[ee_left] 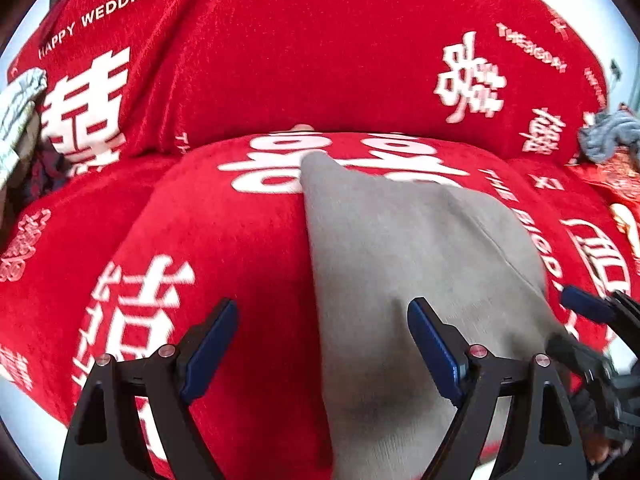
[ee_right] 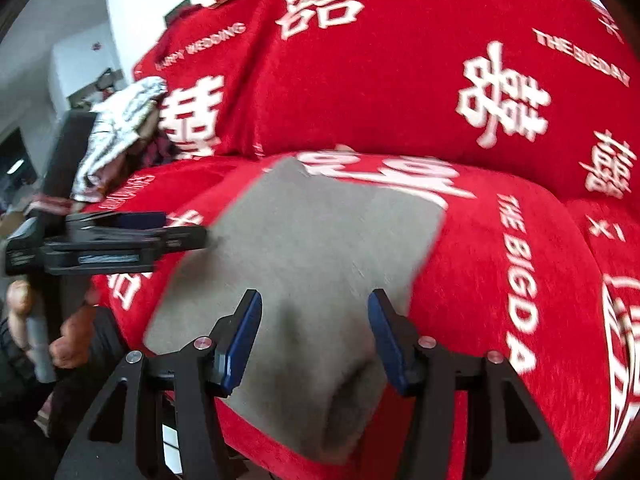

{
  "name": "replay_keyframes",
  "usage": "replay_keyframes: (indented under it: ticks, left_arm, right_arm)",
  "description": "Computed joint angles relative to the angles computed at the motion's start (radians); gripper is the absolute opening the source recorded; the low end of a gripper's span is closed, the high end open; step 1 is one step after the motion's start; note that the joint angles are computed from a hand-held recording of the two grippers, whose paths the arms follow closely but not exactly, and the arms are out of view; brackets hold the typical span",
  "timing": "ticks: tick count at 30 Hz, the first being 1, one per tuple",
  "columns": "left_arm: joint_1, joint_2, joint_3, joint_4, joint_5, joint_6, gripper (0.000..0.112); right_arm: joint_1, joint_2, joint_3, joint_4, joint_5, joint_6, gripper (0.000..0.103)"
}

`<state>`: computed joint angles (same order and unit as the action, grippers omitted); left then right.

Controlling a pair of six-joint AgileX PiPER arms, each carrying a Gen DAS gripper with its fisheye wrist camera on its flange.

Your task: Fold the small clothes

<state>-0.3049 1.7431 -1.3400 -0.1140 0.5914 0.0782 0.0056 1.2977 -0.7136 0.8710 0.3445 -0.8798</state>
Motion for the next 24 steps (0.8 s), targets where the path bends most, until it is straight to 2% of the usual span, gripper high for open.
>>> replay_keyframes:
  ticks: [3,4,7,10,13,15,19,22,24]
  left_arm:
    - [-0.038,0.137,-0.207,0.124,0.119,-0.124,0.087]
    - [-0.048,0.201,-0.304,0.148,0.184,-0.143,0.087]
    - [-0.076,0.352,-0.521,0.223,0.314,-0.174,0.087]
    - [-0.099,0.455,-0.653,0.289,0.389,-0.206,0.087]
    - [-0.106,0.456,-0.657,0.301,0.383,-0.22,0.087]
    - [-0.11,0.408,-0.583,0.313,0.336,-0.225,0.087]
    - [-0.107,0.276,-0.389,0.281,0.22,-0.201,0.087]
    - [-0.108,0.191,-0.261,0.259,0.144,-0.193,0.087]
    - [-0.11,0.155,-0.202,0.257,0.116,-0.197,0.087]
  right_arm:
    - [-0.005,0.115,-0.112,-0.022,0.031,0.025,0.059]
    - [-0.025,0.179,-0.171,-0.037,0.064,0.057,0.059]
    - [-0.089,0.343,-0.326,-0.051,0.144,0.131,0.059]
    - [-0.132,0.456,-0.444,-0.042,0.209,0.163,0.059]
    - [-0.117,0.485,-0.505,-0.152,0.219,0.276,0.059]
    - [-0.095,0.443,-0.473,-0.188,0.193,0.304,0.059]
    - [-0.05,0.289,-0.292,-0.043,0.129,0.097,0.059]
    - [0.01,0.205,-0.175,-0.027,0.066,0.034,0.059]
    - [0.048,0.179,-0.125,-0.076,0.024,0.062,0.059]
